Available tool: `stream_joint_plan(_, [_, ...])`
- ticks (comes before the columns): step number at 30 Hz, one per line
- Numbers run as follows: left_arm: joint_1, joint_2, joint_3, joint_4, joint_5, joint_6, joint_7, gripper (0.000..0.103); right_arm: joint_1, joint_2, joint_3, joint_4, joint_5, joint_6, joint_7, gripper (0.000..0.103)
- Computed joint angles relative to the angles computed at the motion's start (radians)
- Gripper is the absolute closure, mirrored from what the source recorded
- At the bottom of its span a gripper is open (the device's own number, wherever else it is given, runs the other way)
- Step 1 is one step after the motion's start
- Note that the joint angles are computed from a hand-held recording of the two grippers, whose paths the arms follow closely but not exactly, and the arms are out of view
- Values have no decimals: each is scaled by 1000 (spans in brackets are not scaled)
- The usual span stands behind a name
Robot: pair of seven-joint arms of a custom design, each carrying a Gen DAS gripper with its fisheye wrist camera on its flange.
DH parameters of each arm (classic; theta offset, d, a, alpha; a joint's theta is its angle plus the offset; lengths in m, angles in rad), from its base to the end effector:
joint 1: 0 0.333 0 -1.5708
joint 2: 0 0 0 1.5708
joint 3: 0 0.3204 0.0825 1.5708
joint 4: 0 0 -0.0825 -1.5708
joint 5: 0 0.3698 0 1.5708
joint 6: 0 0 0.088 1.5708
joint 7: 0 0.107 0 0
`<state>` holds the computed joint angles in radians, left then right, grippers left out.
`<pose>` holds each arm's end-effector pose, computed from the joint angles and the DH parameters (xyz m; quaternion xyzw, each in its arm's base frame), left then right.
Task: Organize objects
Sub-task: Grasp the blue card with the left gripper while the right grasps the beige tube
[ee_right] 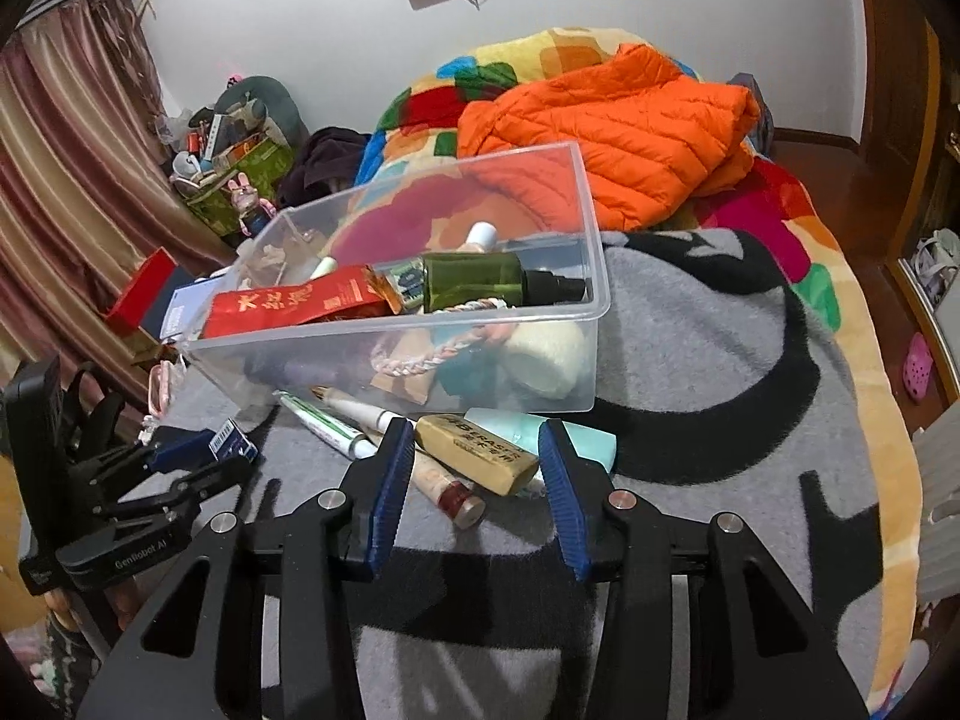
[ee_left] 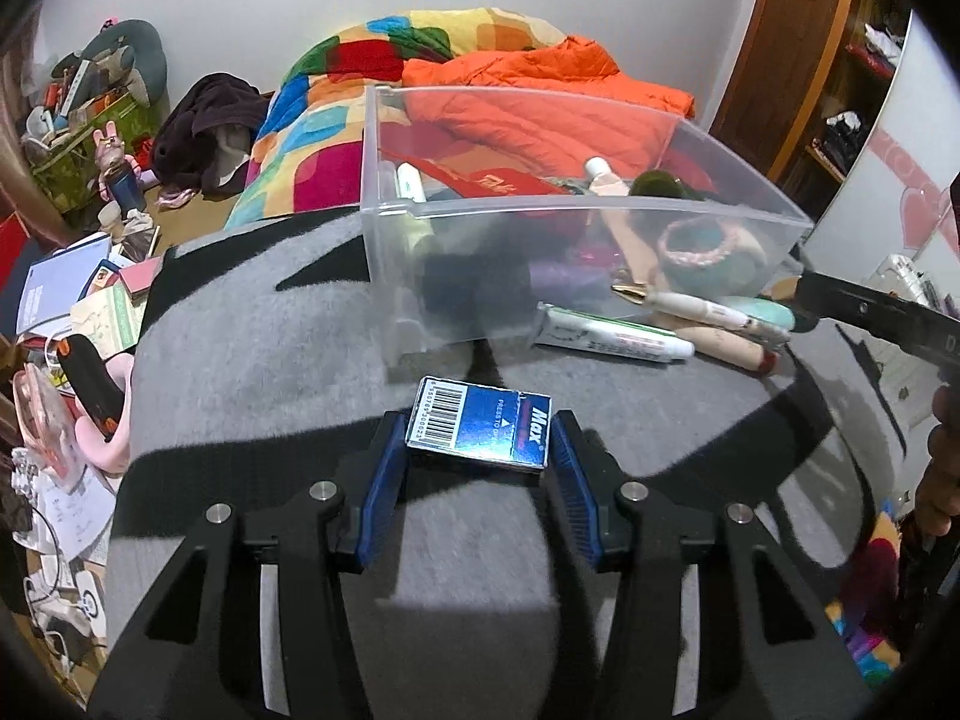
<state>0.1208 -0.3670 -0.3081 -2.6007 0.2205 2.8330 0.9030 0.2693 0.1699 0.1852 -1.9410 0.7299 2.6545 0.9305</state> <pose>0.4283 -0.0971 0.4505 -0.7604 0.5746 -0.2208 0.2071 0.5692 0.2512 0.4645 -0.8078 0.4673 -0.0254 0.3584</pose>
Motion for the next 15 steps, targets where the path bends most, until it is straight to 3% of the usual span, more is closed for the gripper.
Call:
stream_joint_plan(11, [22,-82,-45,-6,-16,57,-34,55,5,-37,-7,-3,84,8,-69,64])
stream_joint_plan(15, [59,-87,-76,18,-3,73,-48,55,10,-41,-10,7,109,16,-92,64])
